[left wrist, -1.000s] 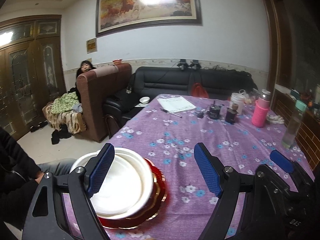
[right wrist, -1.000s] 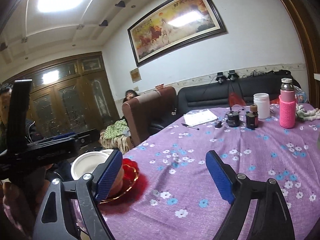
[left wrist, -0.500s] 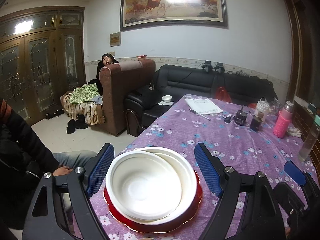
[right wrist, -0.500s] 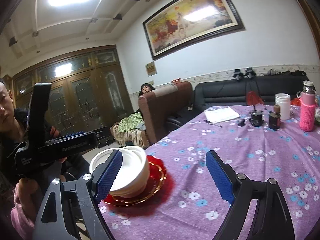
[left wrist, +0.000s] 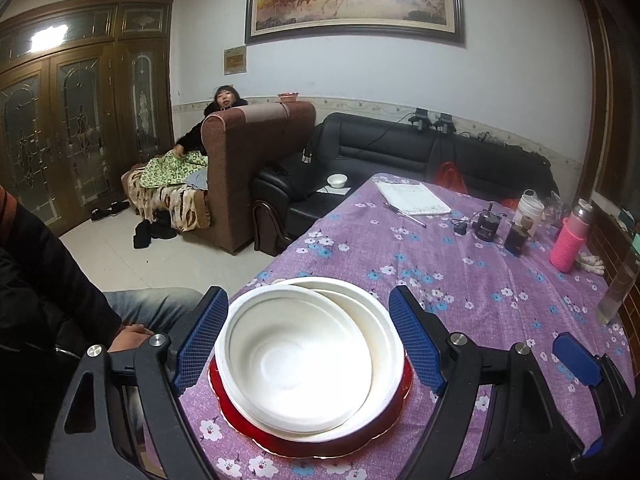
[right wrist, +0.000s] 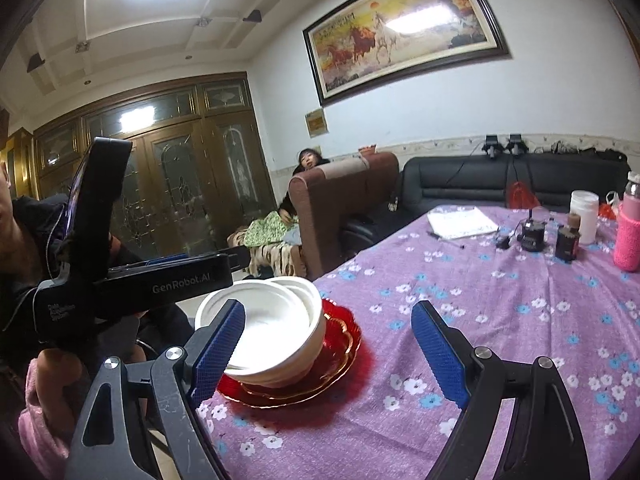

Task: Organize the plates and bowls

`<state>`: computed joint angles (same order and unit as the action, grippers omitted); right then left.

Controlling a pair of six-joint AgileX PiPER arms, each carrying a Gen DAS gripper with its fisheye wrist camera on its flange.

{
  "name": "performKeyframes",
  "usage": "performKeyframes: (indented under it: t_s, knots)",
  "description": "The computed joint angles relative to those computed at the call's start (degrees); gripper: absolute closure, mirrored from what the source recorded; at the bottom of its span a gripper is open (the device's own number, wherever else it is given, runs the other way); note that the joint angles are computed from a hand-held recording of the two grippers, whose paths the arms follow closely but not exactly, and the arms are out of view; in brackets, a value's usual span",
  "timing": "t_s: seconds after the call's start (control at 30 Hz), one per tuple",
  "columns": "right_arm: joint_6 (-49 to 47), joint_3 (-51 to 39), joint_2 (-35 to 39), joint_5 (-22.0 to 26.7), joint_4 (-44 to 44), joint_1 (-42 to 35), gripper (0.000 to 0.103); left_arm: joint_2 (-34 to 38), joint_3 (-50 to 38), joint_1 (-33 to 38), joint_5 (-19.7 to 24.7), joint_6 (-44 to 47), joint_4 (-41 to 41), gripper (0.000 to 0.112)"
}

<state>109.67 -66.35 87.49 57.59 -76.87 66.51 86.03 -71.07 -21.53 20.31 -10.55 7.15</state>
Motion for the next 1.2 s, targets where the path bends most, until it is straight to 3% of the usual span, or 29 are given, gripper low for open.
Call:
performKeyframes:
  t_s: [0.5,1.2]
  knots:
    - [-1.1,-1.7,1.7,-3.1,0.4,-1.5,0.016,0.6,-0.4,1.6,0.3,7.2,-7.4,0.029]
    - [-0.6,-1.3,1.6,-3.6,0.3,-1.7,0.016,0.0,0.4,0.9,0.6,6.6,-6.3,0.029]
